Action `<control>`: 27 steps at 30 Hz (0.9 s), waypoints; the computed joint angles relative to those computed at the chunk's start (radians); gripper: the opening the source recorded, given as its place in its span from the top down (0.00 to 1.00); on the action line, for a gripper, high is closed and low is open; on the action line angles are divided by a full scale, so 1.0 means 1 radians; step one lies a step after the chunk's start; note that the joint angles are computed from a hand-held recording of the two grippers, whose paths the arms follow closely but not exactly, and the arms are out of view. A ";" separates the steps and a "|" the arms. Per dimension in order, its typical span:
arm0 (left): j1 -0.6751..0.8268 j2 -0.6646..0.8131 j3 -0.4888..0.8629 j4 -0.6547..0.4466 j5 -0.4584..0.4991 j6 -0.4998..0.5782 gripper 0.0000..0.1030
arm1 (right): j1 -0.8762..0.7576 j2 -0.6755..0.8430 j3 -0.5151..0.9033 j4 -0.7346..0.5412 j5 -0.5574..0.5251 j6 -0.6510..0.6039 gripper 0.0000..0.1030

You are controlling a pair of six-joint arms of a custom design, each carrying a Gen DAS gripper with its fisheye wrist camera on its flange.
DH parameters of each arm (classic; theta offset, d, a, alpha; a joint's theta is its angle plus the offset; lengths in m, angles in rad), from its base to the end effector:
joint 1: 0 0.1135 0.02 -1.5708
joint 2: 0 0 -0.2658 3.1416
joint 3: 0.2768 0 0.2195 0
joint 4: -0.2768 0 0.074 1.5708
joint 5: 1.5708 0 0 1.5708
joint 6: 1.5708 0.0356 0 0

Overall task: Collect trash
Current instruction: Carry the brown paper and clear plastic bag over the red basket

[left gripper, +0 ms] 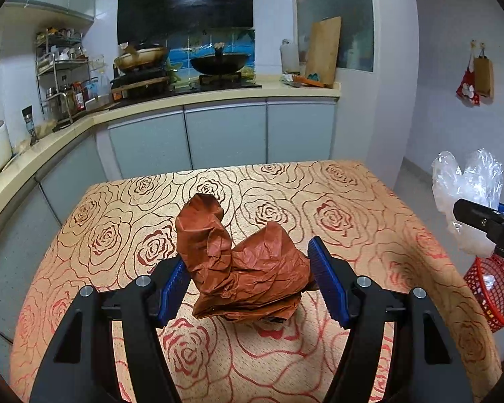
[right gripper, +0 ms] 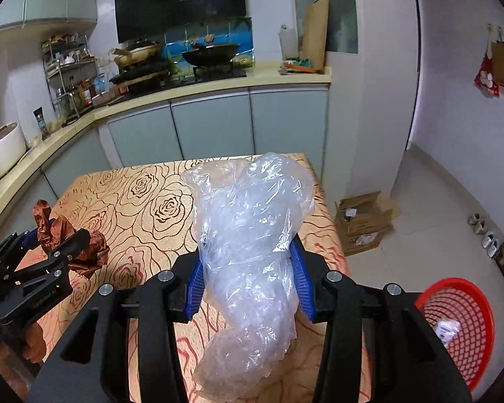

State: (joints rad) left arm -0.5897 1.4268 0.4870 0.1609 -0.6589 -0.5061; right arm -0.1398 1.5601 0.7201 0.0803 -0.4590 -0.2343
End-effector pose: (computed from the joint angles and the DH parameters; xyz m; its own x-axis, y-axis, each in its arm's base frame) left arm 0.2012 -0.1084 0.1697 -0.5483 -0.0943 -0.8310 -0.2152 0.9761 0.0312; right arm 0.2790 -0.0233 0.1892 -0.6185 -0.1231 -0.7761 -0.3462 0.9293 0.1285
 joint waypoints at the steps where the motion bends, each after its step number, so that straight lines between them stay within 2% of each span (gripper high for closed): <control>1: -0.014 -0.007 0.003 -0.013 -0.011 -0.009 0.37 | -0.015 -0.014 -0.007 -0.009 -0.012 -0.007 0.58; 8: -0.093 -0.079 0.008 -0.114 -0.063 -0.065 0.37 | -0.086 -0.086 -0.050 -0.054 -0.075 -0.031 0.58; 13: -0.167 -0.070 0.049 -0.169 -0.102 -0.088 0.37 | -0.162 -0.119 -0.053 -0.099 -0.125 -0.055 0.58; 27: -0.336 0.115 0.226 -0.153 -0.117 -0.073 0.37 | -0.483 -0.049 0.034 -0.193 -0.230 -0.178 0.58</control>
